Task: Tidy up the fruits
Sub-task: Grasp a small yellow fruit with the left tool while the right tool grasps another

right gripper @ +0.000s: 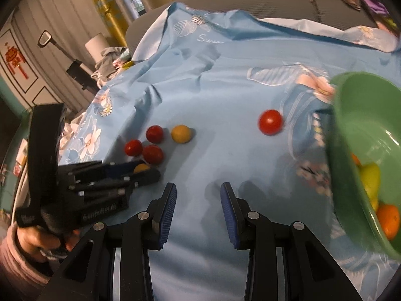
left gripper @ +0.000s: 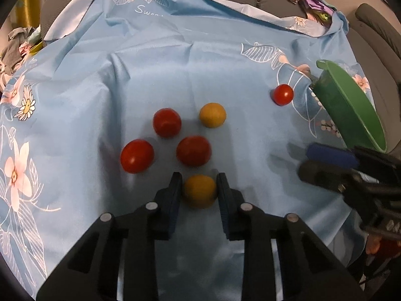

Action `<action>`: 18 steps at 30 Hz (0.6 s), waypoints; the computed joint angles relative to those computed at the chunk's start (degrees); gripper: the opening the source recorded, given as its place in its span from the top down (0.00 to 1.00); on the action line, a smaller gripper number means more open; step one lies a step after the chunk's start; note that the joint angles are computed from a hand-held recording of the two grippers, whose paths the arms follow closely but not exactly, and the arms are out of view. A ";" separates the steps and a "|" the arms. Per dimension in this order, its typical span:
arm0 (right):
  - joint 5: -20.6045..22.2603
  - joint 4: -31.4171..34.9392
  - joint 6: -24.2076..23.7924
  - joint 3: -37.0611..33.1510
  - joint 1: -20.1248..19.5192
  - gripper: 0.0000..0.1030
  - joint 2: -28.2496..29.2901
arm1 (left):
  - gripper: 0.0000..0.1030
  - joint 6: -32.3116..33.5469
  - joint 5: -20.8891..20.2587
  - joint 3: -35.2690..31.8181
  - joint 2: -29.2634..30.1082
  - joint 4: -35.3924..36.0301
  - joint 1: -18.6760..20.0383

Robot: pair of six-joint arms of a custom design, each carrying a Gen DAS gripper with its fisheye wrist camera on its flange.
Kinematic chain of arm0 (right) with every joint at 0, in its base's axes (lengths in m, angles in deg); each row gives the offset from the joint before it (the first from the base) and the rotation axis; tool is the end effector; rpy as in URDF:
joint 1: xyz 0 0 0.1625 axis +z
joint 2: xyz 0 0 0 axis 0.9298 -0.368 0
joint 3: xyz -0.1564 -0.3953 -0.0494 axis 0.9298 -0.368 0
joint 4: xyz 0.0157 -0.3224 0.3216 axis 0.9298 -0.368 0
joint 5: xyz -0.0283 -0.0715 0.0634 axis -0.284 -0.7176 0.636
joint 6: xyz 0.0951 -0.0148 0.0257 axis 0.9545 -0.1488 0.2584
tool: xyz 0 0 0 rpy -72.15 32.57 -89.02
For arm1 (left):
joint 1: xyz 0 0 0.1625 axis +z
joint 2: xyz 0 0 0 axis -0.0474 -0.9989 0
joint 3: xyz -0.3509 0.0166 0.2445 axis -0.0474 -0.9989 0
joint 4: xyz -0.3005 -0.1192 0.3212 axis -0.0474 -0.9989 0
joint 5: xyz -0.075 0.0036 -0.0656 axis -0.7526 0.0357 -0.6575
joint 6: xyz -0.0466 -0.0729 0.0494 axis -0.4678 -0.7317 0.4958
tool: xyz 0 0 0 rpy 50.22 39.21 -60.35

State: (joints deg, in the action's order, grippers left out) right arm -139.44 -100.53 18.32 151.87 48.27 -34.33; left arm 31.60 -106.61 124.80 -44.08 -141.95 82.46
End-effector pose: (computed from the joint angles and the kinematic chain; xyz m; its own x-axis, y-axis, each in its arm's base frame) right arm 0.3680 -0.5461 -0.0896 -0.8831 -0.1704 0.4371 -0.3637 0.8371 -0.4086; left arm 0.0701 -0.5935 0.2928 -0.7572 0.4197 -0.5004 0.5496 0.8234 -0.1410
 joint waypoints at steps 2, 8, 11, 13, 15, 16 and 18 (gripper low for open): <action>1.29 1.72 -0.49 -1.92 -0.40 0.64 0.68 | 0.73 -0.11 -0.95 -0.02 -0.64 0.25 0.35; 1.36 6.94 -4.09 -9.93 -0.64 0.64 4.37 | 0.73 0.40 -2.78 -0.43 -2.28 -0.35 1.09; 0.37 11.17 -4.34 -14.09 -0.71 0.64 6.30 | 0.73 1.50 -2.79 -0.09 -2.89 -1.33 1.09; -0.90 12.99 -4.74 -16.01 -0.65 0.64 7.40 | 0.73 2.06 -3.15 -0.22 -3.02 -1.56 1.32; -2.01 15.05 -5.36 -18.32 -0.74 0.64 8.76 | 0.73 1.85 -3.32 -0.61 -2.79 -1.26 1.50; -2.38 15.87 -5.50 -18.99 -0.77 0.64 9.17 | 0.73 1.80 -3.31 -0.80 -2.68 -1.11 1.54; -3.65 17.47 -5.54 -20.52 -0.76 0.64 10.12 | 0.73 2.01 -3.15 -0.84 -2.61 -1.33 1.61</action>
State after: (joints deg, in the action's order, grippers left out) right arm -143.09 -83.06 12.78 131.35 47.52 -24.21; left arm 33.61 -109.76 123.96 -46.70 -143.28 84.07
